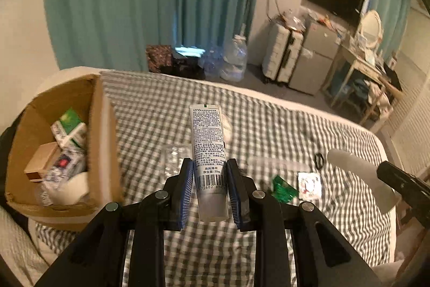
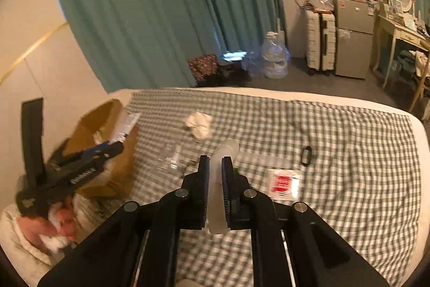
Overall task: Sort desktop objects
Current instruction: 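Carry the toothpaste tube and white plastic tube into the cardboard box and release both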
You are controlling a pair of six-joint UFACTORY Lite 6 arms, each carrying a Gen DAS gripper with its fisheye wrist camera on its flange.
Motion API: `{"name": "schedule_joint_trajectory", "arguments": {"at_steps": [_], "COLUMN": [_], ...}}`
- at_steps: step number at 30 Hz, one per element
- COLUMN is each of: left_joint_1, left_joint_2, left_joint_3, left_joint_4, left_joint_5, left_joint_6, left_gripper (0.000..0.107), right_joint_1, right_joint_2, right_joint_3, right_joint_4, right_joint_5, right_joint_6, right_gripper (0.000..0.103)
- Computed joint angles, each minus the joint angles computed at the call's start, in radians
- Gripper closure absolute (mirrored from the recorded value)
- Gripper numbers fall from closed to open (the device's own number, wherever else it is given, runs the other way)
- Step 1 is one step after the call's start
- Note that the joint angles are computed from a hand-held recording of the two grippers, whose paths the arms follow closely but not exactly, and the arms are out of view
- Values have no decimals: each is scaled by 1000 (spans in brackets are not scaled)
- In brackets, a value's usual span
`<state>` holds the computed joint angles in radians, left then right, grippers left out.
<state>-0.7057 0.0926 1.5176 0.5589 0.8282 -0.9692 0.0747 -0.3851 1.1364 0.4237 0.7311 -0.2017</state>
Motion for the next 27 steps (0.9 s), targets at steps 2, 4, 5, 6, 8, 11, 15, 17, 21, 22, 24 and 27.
{"name": "schedule_joint_trajectory", "arguments": {"at_steps": [2,4,5,6,8,11,15,17,21,22,24,27], "left_joint_1": [0,22,31,46,87,167,234,259,263,264,266,268], "left_joint_2": [-43,-75,-87,-100,-126,-165,-198,-190,-164,-160,-158,-153], "left_joint_3": [-20,-36,-41,-47,-70,-124,-199,-210,-201,-198,-200,-196], "left_joint_4": [80,88,104,106,91,50,-1,-40,-63,-69,-74,-75], "left_joint_5": [32,39,50,53,41,6,-67,-102,-125,-130,-134,-128], "left_joint_6": [-64,-57,-68,-62,-49,-13,16,44,65,73,78,74], "left_gripper": [81,81,81,81,81,81,81,81,81,81,81,81], "right_joint_1": [107,186,233,279,371,431,398,369,386,398,402,411], "right_joint_2": [14,47,77,102,180,261,331,366,438,476,521,599], "right_joint_3": [49,108,150,184,266,300,191,91,-62,-68,-64,-35], "right_joint_4": [-106,-176,-211,-256,-346,-409,-321,-258,-268,-275,-280,-251], "right_joint_5": [-31,-35,-34,-43,-46,-70,-86,-89,-135,-144,-163,-167], "right_joint_6": [124,200,242,293,373,439,360,288,274,277,261,245], "right_gripper": [97,98,98,98,98,98,80,69,68,68,68,68]}}
